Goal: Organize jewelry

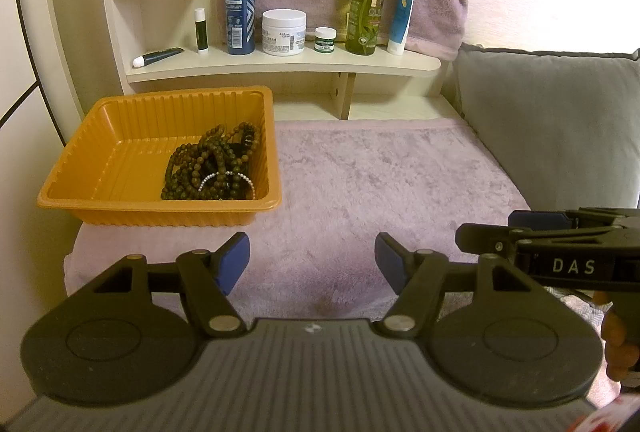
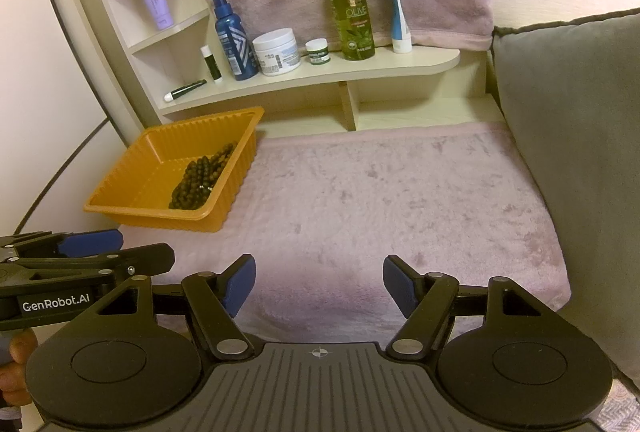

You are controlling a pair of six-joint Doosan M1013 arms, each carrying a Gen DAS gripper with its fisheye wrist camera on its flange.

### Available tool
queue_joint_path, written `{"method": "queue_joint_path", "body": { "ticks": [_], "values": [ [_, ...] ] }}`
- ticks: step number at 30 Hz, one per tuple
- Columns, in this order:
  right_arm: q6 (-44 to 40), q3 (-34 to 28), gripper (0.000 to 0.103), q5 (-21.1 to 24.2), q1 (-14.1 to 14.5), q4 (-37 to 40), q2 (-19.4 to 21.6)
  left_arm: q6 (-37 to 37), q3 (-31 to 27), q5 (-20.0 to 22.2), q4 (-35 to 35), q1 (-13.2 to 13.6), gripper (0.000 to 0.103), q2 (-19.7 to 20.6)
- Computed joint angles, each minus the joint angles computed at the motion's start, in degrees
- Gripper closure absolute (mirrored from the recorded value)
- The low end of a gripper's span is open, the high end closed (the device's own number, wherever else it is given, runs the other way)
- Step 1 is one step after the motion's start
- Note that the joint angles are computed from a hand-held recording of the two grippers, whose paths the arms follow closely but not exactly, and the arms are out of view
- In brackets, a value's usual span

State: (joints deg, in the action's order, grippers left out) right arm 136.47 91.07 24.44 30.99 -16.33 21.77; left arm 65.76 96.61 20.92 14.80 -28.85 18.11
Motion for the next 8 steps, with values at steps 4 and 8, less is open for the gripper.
{"method": "queue_joint_path", "body": {
  "ticks": [4,8],
  "values": [
    [0.04,-0.04,0.032,0.04,0.04,-0.05,-0.02,0.05,0.04,-0.1,-0.08,0.01,0.036,0.01],
    [0.42,-0.04,0.032,0.11,0.12,-0.33,-0.01,-0.07,-0.1,0.22,-0.01,0.0,0.036,0.09]
  ]
}}
